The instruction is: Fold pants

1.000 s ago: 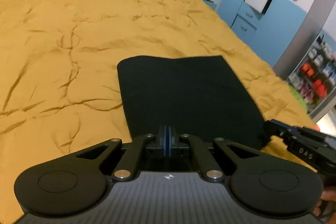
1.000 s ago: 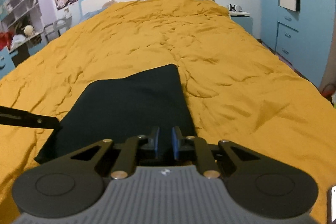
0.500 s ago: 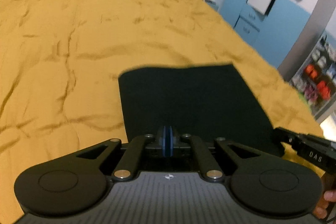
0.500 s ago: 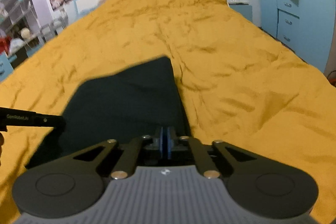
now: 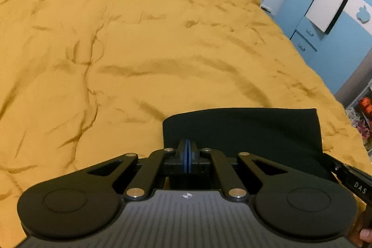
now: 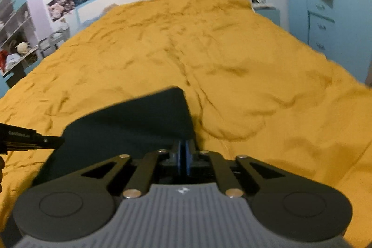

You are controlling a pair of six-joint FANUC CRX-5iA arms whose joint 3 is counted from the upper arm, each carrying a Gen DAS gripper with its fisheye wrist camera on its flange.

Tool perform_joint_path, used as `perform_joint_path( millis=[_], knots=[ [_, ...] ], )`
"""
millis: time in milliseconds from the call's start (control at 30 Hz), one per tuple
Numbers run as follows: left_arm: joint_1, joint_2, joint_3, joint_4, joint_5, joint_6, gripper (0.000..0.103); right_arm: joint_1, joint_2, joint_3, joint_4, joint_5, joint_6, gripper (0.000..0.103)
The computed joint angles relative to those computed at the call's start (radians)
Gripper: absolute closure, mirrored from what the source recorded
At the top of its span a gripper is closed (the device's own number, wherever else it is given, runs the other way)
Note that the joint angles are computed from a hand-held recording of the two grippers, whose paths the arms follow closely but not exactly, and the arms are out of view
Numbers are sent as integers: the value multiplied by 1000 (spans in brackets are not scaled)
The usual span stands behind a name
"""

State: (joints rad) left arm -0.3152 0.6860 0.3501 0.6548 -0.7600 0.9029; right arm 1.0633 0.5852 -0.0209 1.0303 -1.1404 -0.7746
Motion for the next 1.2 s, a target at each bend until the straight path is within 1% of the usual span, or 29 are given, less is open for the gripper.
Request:
perform_joint_path(
  millis=[100,133,233,300,400,433,500,567,600,667,700,733,767,833,900,967,1067,1200],
  knots=[
    [-9,3,1,-28,22,6,99,-5,21,19,-27,-20,16,103],
    [-11,4,5,-38,24,12,98,-8,23,16,-32,-15,11,99],
    [-11,1,11,-55,14,30,97,-14,7,-33,-2,23,-67,99],
    [-7,-3,12,-56,9,36,97,-14,4,-42,3,28,-81,99],
    [-7,-32,6,-97,7,62,97,-6,9,-8,-34,-9,-48,98],
    [-4,-44,3,-110,2,60,92,4,10,12,-56,-41,-29,98],
    [5,-64,6,-133,-24,64,91,24,3,35,-73,-97,-32,91],
    [19,-89,-7,-123,-51,51,89,44,-22,16,-43,-112,-74,76],
    [26,-104,-16,-113,-63,44,89,56,-30,14,-34,-122,-80,73],
    [38,-135,-45,-83,-82,19,83,72,-40,24,-34,-126,-66,69],
    [46,-155,-66,-64,-91,3,82,78,-49,20,-31,-114,-69,66],
    [52,-173,-84,-45,-97,-17,80,85,-63,5,-17,-91,-93,60],
    [59,-193,-108,-25,-100,-40,77,91,-75,-8,-7,-74,-113,57],
    [71,-229,-148,10,-106,-70,74,108,-90,-21,-1,-56,-144,56],
    [87,-254,-178,57,-125,-90,72,131,-98,-22,-4,-63,-169,53],
    [105,-282,-218,118,-142,-112,64,155,-104,-21,-11,-75,-189,52],
    [127,-315,-259,163,-163,-126,63,185,-116,-23,-25,-79,-214,51],
    [152,-353,-321,228,-193,-145,63,219,-121,-6,-48,-97,-210,51]
  ],
)
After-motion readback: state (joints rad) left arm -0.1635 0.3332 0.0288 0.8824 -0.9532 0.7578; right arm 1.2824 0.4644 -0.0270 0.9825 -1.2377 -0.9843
